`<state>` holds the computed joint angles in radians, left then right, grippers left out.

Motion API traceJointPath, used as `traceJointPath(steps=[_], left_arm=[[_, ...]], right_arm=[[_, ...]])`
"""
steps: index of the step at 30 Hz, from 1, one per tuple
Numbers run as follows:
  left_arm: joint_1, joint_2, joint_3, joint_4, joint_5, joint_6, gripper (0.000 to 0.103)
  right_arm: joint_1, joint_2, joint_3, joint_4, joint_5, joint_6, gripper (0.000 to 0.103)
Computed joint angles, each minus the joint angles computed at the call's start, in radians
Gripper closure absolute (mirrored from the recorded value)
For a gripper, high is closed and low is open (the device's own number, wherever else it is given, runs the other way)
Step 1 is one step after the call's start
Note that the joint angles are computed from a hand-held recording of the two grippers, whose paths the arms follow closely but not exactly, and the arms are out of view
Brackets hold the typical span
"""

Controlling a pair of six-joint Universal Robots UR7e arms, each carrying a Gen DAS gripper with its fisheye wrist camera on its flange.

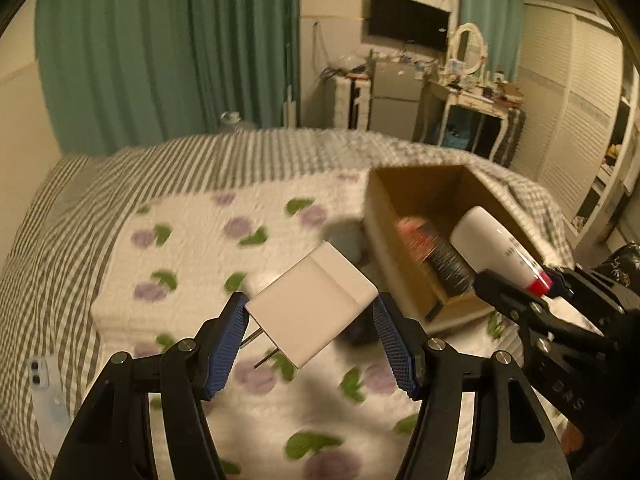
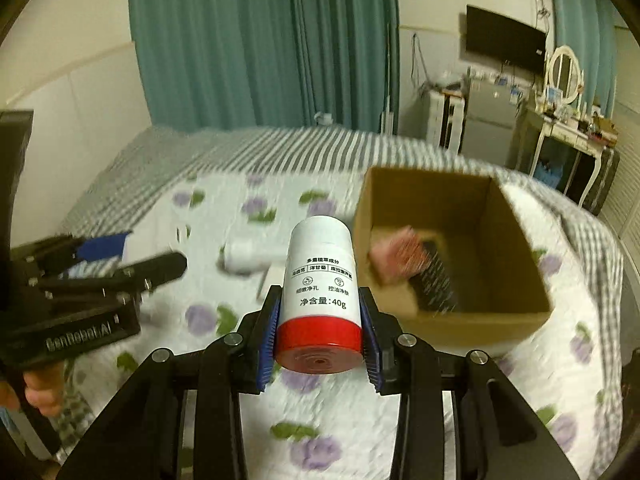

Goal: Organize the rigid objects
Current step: 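Grasp the white charger with the left gripper while the right gripper lifts the tube, then lower the tube and charger into the box and open both grippers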

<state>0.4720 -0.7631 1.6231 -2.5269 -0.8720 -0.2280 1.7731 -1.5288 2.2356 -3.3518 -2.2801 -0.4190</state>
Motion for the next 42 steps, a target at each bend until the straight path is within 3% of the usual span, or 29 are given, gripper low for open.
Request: traceJointPath(steps=[8, 15, 22, 29, 30, 31, 32, 33, 37, 42], left_arm=[[-0.011, 0.177, -0.229, -0.008, -0.04, 0.106, 0.038], [0.012, 0.332, -0.397, 0.048, -0.067, 0.166, 0.038], [0.04, 0.419, -0.476, 0.079, -0.105, 0.206, 0.038], [0.042, 0.453, -0.495, 0.077, -0.111, 0.229, 0.037], [0.042, 0.454, -0.501, 0.088, -0.118, 0.22, 0.037], [0.042, 0.455, -0.502, 0.091, -0.122, 0.219, 0.037], [0.04, 0.454, -0.498, 0.086, -0.122, 0.226, 0.037], [0.038, 0.454, -0.497, 0.087, -0.121, 0.231, 0.037], [0.031, 0.45, -0.494, 0.103, -0.136, 0.238, 0.036], [0.017, 0.426, -0.467, 0.087, -0.118, 0.233, 0.035]], right_arm=[[-0.099, -0.052, -0.098, -0.021, 0.078, -0.103, 0.067], [-0.255, -0.036, -0.187, 0.009, 0.154, -0.14, 0.067], [-0.355, -0.026, -0.202, 0.049, 0.202, -0.113, 0.067], [-0.383, -0.025, -0.205, 0.076, 0.216, -0.109, 0.066], [-0.385, -0.03, -0.2, 0.074, 0.227, -0.111, 0.062], [-0.38, -0.03, -0.194, 0.055, 0.227, -0.113, 0.048], [-0.378, -0.031, -0.189, 0.032, 0.225, -0.118, 0.04], [-0.379, -0.041, -0.178, 0.014, 0.246, -0.119, 0.037], [-0.372, -0.057, -0.156, -0.072, 0.248, -0.124, 0.033], [-0.381, -0.087, -0.147, -0.053, 0.24, -0.071, 0.03]])
